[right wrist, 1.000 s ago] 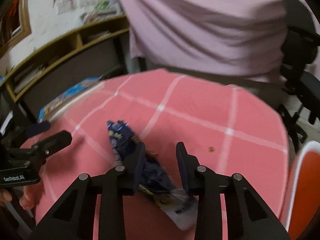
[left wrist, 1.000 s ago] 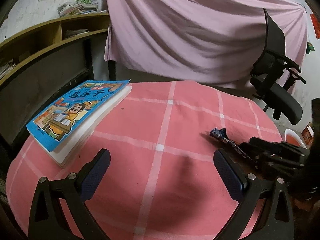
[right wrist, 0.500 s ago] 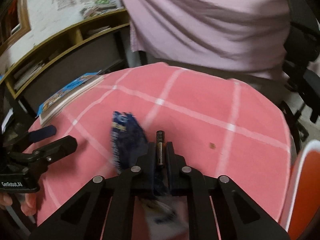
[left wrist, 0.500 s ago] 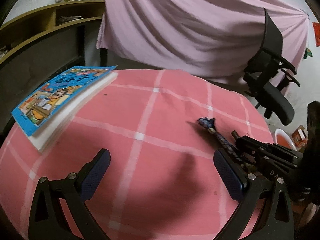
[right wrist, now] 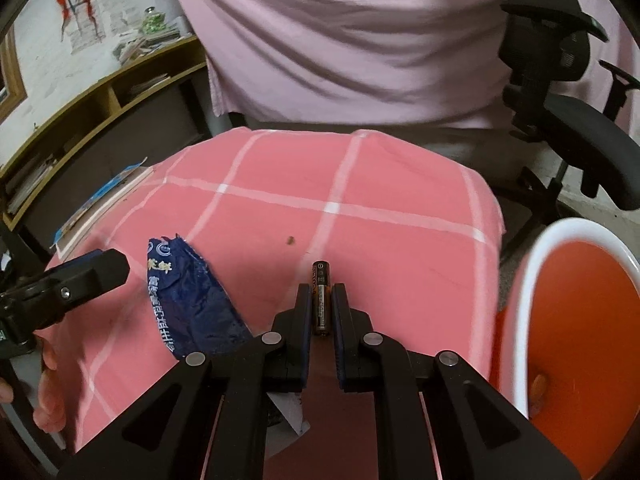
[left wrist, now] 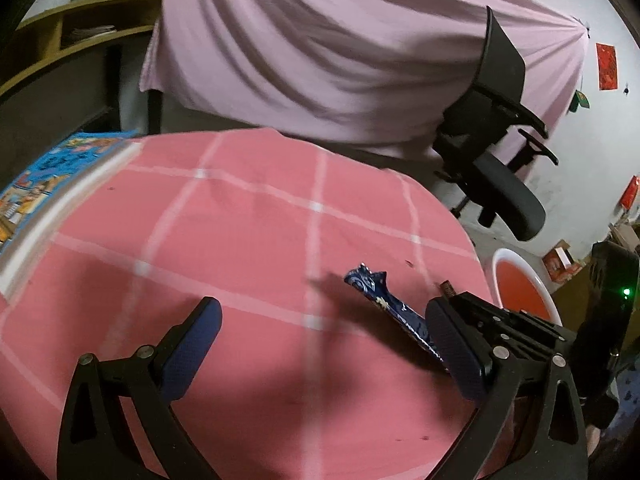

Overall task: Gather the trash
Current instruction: 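Grasp the blue wrapper with the left gripper while the right holds a small battery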

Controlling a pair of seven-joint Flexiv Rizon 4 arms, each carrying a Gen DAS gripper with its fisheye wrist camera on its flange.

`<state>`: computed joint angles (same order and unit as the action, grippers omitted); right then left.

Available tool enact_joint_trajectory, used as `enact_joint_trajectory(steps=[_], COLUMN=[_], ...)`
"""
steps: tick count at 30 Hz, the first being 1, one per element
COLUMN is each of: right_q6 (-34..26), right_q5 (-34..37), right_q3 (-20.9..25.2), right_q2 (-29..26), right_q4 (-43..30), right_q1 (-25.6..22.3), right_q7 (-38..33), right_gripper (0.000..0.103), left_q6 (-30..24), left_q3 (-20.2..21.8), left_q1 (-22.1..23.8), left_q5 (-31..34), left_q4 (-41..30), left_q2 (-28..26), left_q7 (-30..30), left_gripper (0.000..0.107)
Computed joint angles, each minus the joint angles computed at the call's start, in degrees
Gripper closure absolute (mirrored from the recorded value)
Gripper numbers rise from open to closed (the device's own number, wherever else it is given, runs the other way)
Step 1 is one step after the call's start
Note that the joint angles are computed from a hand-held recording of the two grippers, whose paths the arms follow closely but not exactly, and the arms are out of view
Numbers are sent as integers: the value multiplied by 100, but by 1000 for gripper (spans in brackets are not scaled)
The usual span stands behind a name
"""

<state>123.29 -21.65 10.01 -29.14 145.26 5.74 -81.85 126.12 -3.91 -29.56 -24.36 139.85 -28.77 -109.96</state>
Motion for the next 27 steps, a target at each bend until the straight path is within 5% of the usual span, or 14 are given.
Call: enact_joint_trajectory(steps=[6, 20, 27], right_q6=[259, 452, 696], right_q5=[-547, -686, -452], right_q3=[172, 12, -37], right_q2=[-149, -183, -133], right_q4=[60, 144, 285], right_q1=[-607, -565, -458], right_q7=[359, 506, 280], right_gripper=[95, 95, 95], left_q6=[-302, -1086, -1090], left_q3=[-152, -900, -791], left_q1=[65, 1070, 999], left_q5=[256, 1536, 1775], left_q4=[-236, -784, -829], left_q2=[-64, -184, -149], left_q7=[-115, -928, -926], left_gripper=[34, 96, 105])
